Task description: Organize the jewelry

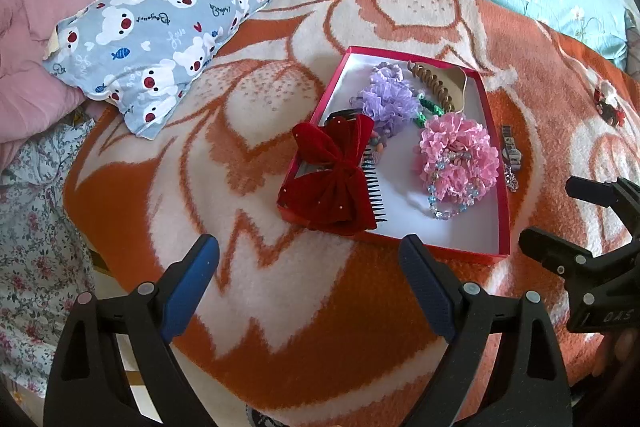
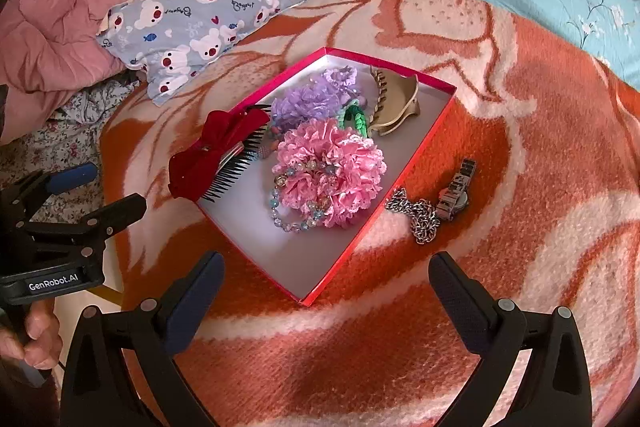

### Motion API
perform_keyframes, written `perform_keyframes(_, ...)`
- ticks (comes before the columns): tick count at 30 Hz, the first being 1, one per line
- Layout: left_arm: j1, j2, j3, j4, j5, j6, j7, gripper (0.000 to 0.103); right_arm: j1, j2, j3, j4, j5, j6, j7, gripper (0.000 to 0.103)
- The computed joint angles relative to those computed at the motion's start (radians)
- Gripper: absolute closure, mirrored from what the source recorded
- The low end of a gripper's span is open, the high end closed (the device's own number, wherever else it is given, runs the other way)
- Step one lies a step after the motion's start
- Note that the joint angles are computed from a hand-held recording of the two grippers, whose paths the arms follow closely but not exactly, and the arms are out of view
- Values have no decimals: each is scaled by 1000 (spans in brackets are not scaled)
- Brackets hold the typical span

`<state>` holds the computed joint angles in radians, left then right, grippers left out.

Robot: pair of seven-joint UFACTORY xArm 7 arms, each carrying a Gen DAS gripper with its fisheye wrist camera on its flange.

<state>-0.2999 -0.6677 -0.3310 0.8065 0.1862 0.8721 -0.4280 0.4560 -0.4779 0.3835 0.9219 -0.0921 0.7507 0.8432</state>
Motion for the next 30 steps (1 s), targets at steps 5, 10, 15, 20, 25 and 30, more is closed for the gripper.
perform_keyframes(5,1,2,-1,1,3,-3,-2,11,0,1,0,-1,-1,-3,5,0)
perform_keyframes(10,0,2,-1,3,2,3,-3,11,-4,-4,1,-9,-7,-12,11,0)
perform_keyframes(15,-2,8,-1,6,3,1,-3,11,-6,-8,0,-12,-8,-16,16,0)
perform_keyframes(20,-2,11,-2,7,4,0,-3,11,-8,-12,0,-13,-8,-18,18,0)
perform_keyframes(25,-5,12,-2,7,2,2,-4,11,-11,-13,1,-13,-9,-22,19,0)
perform_keyframes(30,-6,12,-1,7,3,-1,-5,11,-18,-21,6,-13,-18,-29,28,0)
